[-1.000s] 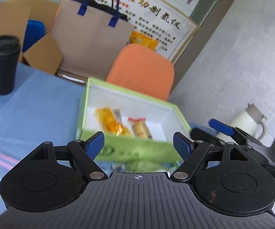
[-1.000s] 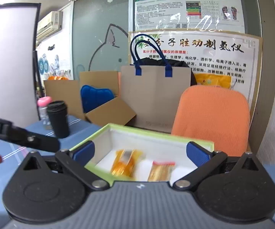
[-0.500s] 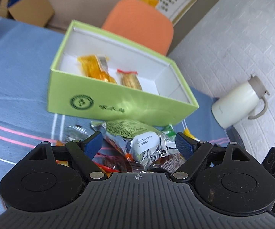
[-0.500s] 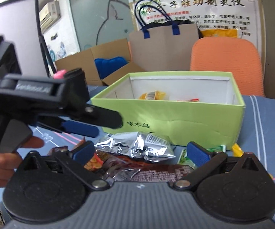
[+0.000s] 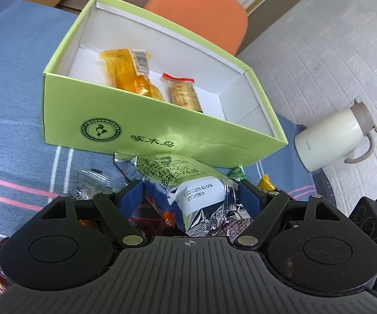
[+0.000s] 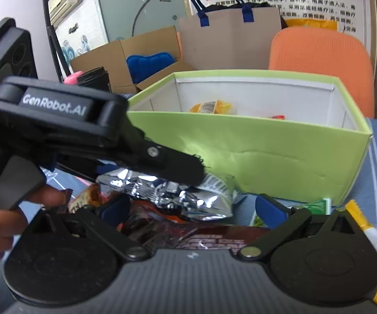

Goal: Organize snacks
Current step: 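Lower the left gripper to the silver foil snack packet and grasp it, then carry the silver packet over the green box and open the left gripper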

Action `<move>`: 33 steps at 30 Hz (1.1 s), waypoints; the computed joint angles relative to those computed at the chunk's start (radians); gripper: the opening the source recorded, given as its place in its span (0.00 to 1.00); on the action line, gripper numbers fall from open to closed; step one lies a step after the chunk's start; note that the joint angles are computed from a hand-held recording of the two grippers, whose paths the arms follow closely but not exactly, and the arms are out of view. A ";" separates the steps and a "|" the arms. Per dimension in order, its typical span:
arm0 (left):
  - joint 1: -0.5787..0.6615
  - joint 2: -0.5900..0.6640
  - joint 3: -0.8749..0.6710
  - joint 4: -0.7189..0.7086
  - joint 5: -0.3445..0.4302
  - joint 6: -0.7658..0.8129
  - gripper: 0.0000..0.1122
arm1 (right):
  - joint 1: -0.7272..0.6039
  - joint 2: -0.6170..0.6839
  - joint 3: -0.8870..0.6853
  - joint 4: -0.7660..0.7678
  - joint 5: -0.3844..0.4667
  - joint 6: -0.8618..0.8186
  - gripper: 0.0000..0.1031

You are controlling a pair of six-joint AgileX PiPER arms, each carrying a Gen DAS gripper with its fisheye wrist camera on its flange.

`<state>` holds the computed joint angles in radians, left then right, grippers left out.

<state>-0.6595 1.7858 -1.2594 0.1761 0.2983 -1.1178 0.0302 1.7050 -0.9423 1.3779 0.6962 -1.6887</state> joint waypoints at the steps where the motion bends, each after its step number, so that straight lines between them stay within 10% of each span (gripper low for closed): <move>1: -0.006 -0.002 0.001 0.025 0.002 -0.023 0.52 | 0.001 -0.001 0.002 -0.004 0.011 -0.006 0.83; 5: -0.052 -0.041 0.042 0.233 0.002 -0.224 0.39 | 0.016 -0.058 0.071 0.055 -0.036 -0.104 0.67; 14: -0.264 -0.188 0.105 0.771 0.157 -0.755 0.39 | -0.023 -0.363 0.322 0.230 -0.013 -0.326 0.64; 20: -0.196 -0.111 -0.107 0.654 0.167 -0.491 0.39 | -0.042 -0.356 0.210 0.248 -0.029 -0.320 0.64; 33: 0.070 0.396 -0.792 0.079 0.223 0.218 0.38 | -0.031 0.172 -0.443 -0.021 -0.096 -0.017 0.65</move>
<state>-0.5893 2.1815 -2.0513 0.2548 0.5218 -0.9001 -0.0006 1.8766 -1.3857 1.3567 0.6005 -1.7059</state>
